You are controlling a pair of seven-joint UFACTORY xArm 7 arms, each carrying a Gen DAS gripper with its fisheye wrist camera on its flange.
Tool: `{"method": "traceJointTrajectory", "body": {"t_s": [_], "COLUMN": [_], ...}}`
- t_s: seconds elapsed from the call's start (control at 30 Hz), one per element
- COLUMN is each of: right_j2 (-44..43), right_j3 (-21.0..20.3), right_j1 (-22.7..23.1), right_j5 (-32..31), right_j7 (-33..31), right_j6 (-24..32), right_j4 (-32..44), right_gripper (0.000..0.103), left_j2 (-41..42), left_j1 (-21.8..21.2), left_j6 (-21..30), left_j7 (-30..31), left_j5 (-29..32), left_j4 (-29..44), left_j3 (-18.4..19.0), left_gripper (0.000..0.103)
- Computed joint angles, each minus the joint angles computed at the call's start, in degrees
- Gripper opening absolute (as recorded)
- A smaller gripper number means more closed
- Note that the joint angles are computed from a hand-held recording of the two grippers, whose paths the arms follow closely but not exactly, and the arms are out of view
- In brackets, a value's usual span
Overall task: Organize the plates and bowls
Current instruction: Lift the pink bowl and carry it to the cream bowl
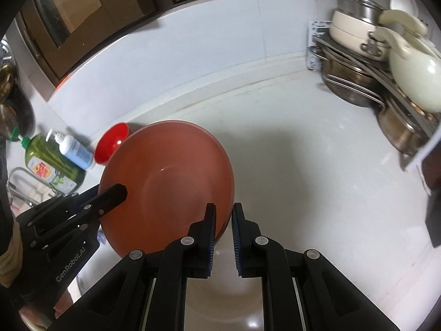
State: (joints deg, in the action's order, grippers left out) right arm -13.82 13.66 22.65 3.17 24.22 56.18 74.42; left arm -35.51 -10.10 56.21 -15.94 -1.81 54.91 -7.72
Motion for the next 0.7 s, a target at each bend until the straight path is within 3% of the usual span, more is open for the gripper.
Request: {"method": "traceJointTrajectory", "body": {"t_s": [0.33, 0.7], "right_j2": [-7.8, -9.6], "right_j3": [-0.1, -0.4], "right_j1": [-0.6, -0.5], "right_j5": [0.6, 2.6], "right_j7": [0.1, -1.4], "right_j6": [1.3, 3.1], "right_j4": [-7.7, -11.8], "right_gripper": [0.014, 0.014], "left_j2": [-3.9, -3.7], "left_j1": [-2.4, -3.8], "left_j6": [2.1, 3.8], "left_j7": [-1.7, -2.6], "left_j5": [-1.9, -2.8], "left_j4": [-3.9, -6.9], "left_j3": [-1.4, -1.8], "left_gripper": [0.016, 0.016]}}
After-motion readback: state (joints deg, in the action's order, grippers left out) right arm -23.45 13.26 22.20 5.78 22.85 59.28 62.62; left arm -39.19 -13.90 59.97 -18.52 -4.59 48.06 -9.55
